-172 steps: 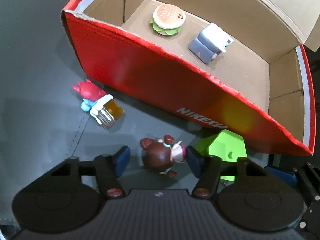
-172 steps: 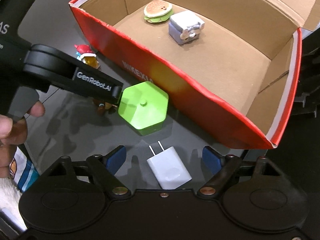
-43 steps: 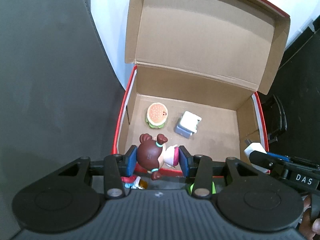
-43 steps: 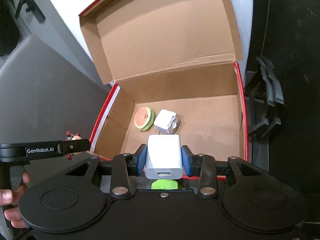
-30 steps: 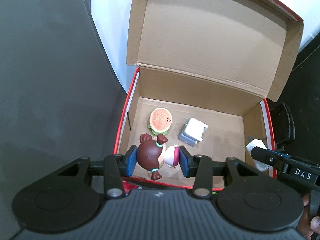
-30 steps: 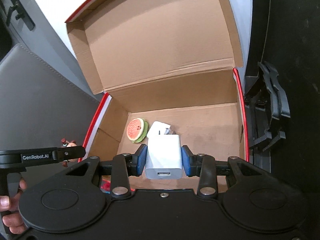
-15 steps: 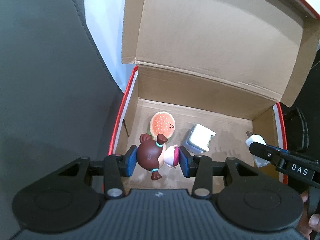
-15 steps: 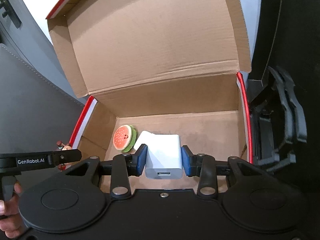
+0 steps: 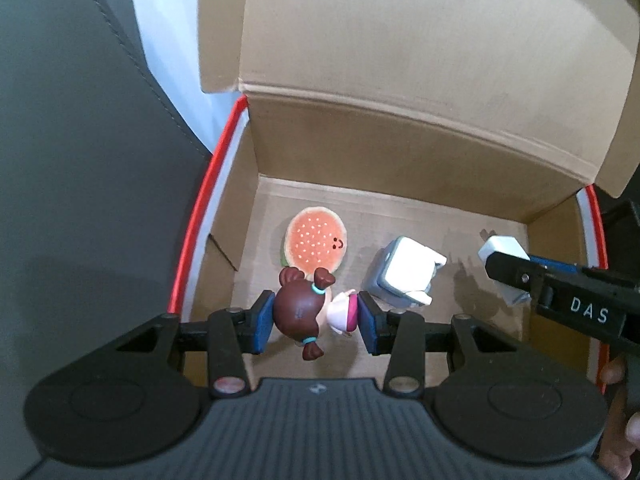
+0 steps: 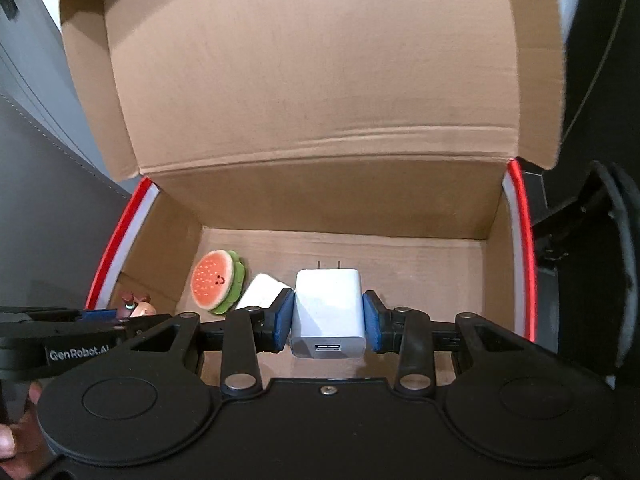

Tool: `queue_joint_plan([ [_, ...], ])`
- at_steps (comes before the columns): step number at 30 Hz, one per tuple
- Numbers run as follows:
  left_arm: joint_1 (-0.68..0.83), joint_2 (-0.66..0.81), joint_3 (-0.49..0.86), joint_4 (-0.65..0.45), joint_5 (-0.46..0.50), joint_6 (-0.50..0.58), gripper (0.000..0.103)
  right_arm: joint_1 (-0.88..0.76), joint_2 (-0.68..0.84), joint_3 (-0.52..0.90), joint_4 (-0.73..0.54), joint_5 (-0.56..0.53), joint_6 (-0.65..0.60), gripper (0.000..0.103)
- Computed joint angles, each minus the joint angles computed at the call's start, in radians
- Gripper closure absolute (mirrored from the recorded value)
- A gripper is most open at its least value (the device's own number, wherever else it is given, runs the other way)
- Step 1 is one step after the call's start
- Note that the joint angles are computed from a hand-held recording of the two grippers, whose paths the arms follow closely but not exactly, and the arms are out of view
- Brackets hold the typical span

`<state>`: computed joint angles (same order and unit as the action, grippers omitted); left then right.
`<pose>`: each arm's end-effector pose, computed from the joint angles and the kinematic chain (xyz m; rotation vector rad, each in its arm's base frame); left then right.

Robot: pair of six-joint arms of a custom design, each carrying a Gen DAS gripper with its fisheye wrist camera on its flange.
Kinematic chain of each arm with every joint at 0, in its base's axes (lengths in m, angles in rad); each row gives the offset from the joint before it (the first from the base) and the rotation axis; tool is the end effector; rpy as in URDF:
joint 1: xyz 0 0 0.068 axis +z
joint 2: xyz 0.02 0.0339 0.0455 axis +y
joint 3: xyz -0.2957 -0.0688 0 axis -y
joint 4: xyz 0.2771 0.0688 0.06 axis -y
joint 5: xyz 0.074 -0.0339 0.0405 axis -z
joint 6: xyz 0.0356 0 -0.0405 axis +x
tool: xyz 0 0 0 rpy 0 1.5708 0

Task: Organize objects
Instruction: 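Lower and open right tool releasing plug while left tool releases bear figure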

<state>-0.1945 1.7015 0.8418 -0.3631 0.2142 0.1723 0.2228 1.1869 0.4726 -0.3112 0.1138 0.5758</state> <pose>0.3144 -0.0696 0.1336 0.5588 2.7247 -0.3044 0.2102 0.0435 0.1580 0.4959 2.5450 0.1458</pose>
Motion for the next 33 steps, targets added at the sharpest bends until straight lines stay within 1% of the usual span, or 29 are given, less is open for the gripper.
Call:
queue_joint_plan([
  [4, -0.021, 0.041, 0.014, 0.013, -0.014, -0.005, 0.060, -0.011, 0.076, 0.024, 0.029, 0.005, -0.040, 0.066],
  [8, -0.045, 0.064, 0.022, 0.018, -0.029, -0.012, 0.060, 0.001, 0.154, 0.053, 0.042, 0.054, -0.085, 0.066],
  [15, -0.070, 0.118, 0.039, 0.028, -0.053, -0.015, 0.060, 0.004, 0.242, 0.084, 0.056, 0.072, -0.129, 0.066],
  [26, -0.098, 0.154, 0.060, 0.033, -0.085, -0.041, 0.060, 0.002, 0.354, 0.104, 0.097, 0.111, -0.170, 0.066],
  [29, -0.100, 0.147, 0.070, 0.017, -0.088, -0.048, 0.058, 0.004, 0.384, 0.114, 0.099, 0.133, -0.168, 0.065],
  [33, -0.095, 0.123, 0.067, 0.006, -0.085, -0.040, 0.057, 0.015, 0.355, 0.113, 0.083, 0.137, -0.175, 0.064],
])
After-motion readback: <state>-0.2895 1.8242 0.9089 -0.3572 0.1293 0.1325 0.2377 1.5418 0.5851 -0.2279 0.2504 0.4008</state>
